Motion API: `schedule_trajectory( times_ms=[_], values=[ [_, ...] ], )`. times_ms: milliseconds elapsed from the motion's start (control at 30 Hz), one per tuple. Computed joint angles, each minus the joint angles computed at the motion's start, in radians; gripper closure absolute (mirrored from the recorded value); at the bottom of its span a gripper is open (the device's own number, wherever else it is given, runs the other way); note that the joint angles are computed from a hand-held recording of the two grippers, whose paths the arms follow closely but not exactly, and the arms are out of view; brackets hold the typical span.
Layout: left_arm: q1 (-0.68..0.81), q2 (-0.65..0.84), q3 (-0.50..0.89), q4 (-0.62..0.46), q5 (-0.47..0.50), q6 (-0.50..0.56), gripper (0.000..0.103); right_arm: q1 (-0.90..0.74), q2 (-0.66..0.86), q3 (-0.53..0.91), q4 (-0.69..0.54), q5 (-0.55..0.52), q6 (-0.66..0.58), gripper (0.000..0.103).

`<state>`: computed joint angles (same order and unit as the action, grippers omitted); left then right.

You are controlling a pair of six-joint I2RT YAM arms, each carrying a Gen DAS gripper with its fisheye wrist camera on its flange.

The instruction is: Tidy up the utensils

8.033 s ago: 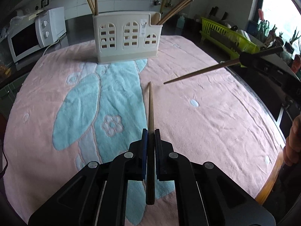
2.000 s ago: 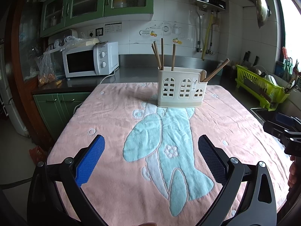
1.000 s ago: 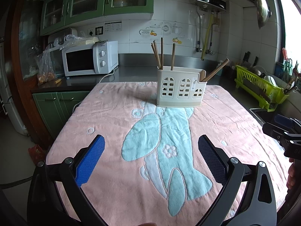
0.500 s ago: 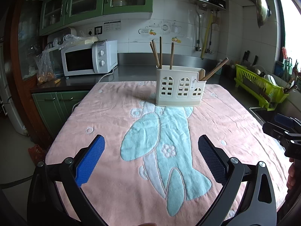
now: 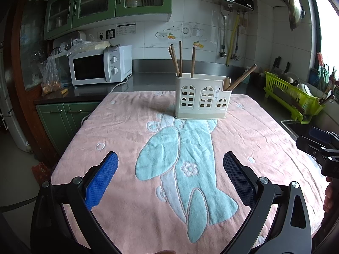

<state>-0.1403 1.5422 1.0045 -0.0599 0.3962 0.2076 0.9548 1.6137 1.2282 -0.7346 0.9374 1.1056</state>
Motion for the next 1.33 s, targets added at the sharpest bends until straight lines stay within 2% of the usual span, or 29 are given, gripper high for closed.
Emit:
schedule_trajectory(
  times_ms=[1333],
  values=[
    [-0.001,0.005,0.003,-0.007,-0.001,0.013,0.005,0.001,-0.007,-0.005,0.0,-0.002,0.002,0.008]
  ],
)
